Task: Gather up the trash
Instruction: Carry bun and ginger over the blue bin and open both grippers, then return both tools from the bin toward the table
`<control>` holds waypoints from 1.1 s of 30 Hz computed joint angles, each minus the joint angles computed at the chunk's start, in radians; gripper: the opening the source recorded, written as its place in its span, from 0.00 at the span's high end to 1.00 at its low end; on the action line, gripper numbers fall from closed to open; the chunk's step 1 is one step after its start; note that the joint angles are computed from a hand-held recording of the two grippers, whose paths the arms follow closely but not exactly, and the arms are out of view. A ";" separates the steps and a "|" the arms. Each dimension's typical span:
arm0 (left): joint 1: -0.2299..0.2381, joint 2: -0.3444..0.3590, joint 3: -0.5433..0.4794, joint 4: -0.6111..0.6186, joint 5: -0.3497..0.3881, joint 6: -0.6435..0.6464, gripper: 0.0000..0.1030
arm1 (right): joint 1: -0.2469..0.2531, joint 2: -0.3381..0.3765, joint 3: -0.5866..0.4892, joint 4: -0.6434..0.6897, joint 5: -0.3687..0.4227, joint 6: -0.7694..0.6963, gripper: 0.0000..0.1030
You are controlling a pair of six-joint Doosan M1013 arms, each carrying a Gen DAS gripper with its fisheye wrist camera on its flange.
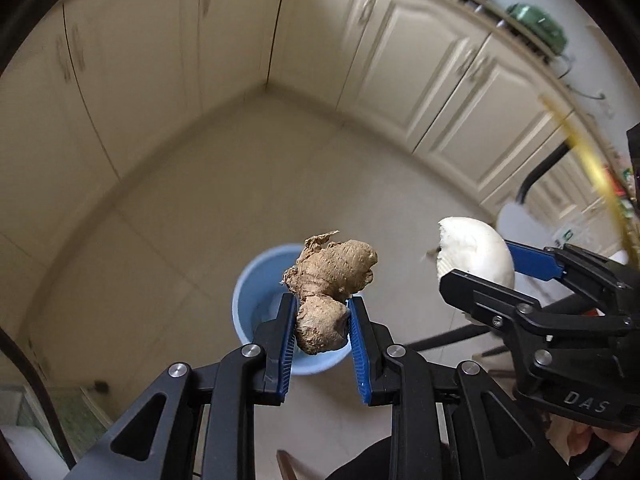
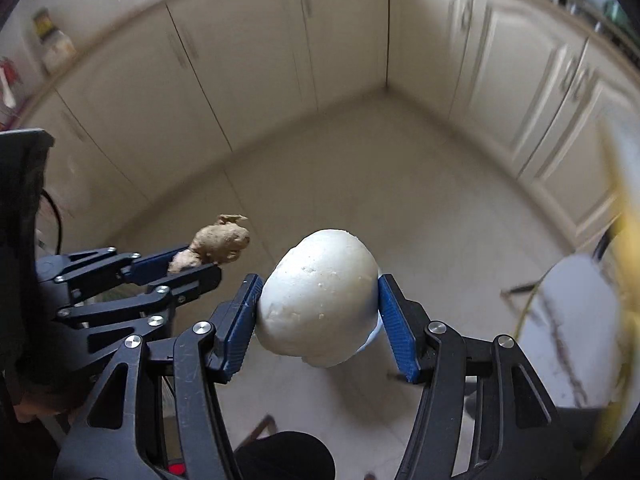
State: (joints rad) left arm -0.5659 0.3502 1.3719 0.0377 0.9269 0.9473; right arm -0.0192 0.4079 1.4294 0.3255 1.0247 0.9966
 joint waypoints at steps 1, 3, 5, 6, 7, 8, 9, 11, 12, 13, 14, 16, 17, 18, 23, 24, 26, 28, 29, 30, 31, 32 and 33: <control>0.005 0.010 -0.002 -0.014 0.005 0.008 0.79 | 0.002 0.018 -0.004 -0.007 0.009 0.012 0.45; 0.021 0.038 -0.015 -0.056 0.024 0.035 0.78 | 0.007 0.056 -0.017 -0.036 0.036 0.047 0.45; 0.036 0.063 -0.034 -0.080 0.034 0.057 0.78 | 0.001 0.086 -0.029 -0.025 0.063 0.056 0.45; 0.036 0.074 -0.043 -0.085 0.044 0.060 0.77 | 0.002 0.098 -0.036 -0.031 0.070 0.064 0.45; 0.042 0.087 -0.054 -0.094 0.059 0.066 0.76 | 0.003 0.112 -0.043 -0.039 0.077 0.073 0.45; 0.045 0.093 -0.057 -0.096 0.063 0.066 0.72 | 0.003 0.122 -0.052 -0.041 0.082 0.077 0.45; 0.050 0.101 -0.064 -0.096 0.070 0.065 0.63 | 0.003 0.134 -0.059 -0.047 0.084 0.085 0.45; 0.066 0.117 -0.082 -0.095 0.090 0.058 0.52 | 0.001 0.150 -0.073 -0.049 0.094 0.096 0.45; 0.076 0.117 -0.079 -0.107 0.081 0.055 0.49 | -0.002 0.159 -0.080 -0.039 0.099 0.095 0.45; 0.086 0.118 -0.076 -0.113 0.075 0.050 0.47 | -0.003 0.168 -0.090 -0.036 0.107 0.097 0.45; 0.092 0.127 -0.099 -0.106 0.092 0.040 0.43 | -0.002 0.169 -0.089 -0.032 0.108 0.099 0.44; 0.098 0.130 -0.112 -0.086 0.106 0.020 0.40 | -0.006 0.174 -0.093 -0.012 0.111 0.082 0.42; 0.100 0.127 -0.112 -0.081 0.110 0.012 0.40 | -0.007 0.171 -0.093 -0.011 0.115 0.080 0.42; 0.101 0.123 -0.114 -0.077 0.113 0.002 0.39 | -0.002 0.172 -0.095 -0.014 0.111 0.086 0.42; 0.077 0.075 -0.100 -0.013 0.112 -0.091 0.34 | 0.013 0.150 -0.089 -0.005 0.073 0.095 0.21; 0.070 0.066 -0.099 0.005 0.112 -0.112 0.32 | 0.014 0.142 -0.087 0.004 0.067 0.091 0.21; 0.057 0.041 -0.093 0.046 0.105 -0.142 0.32 | 0.013 0.121 -0.081 0.014 0.057 0.079 0.20; 0.038 0.024 -0.097 0.095 0.118 -0.181 0.29 | 0.012 0.089 -0.067 0.023 0.035 0.059 0.19; 0.022 0.013 -0.100 0.133 0.120 -0.209 0.28 | 0.013 0.071 -0.060 0.017 0.021 0.057 0.17; 0.010 0.001 -0.099 0.162 0.118 -0.232 0.25 | 0.014 0.058 -0.054 0.014 0.003 0.056 0.11; -0.003 -0.013 -0.101 0.204 0.121 -0.260 0.23 | 0.014 0.039 -0.043 0.017 -0.017 0.049 0.10; -0.014 -0.023 -0.106 0.233 0.128 -0.277 0.19 | 0.011 0.014 -0.032 0.027 -0.036 0.035 0.10; -0.029 -0.035 -0.109 0.278 0.135 -0.302 0.15 | 0.010 -0.006 -0.024 0.035 -0.053 0.029 0.10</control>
State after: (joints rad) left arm -0.5944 0.3157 1.2624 0.3162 1.0624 0.6454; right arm -0.0095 0.4024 1.4053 0.3610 0.9718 1.0259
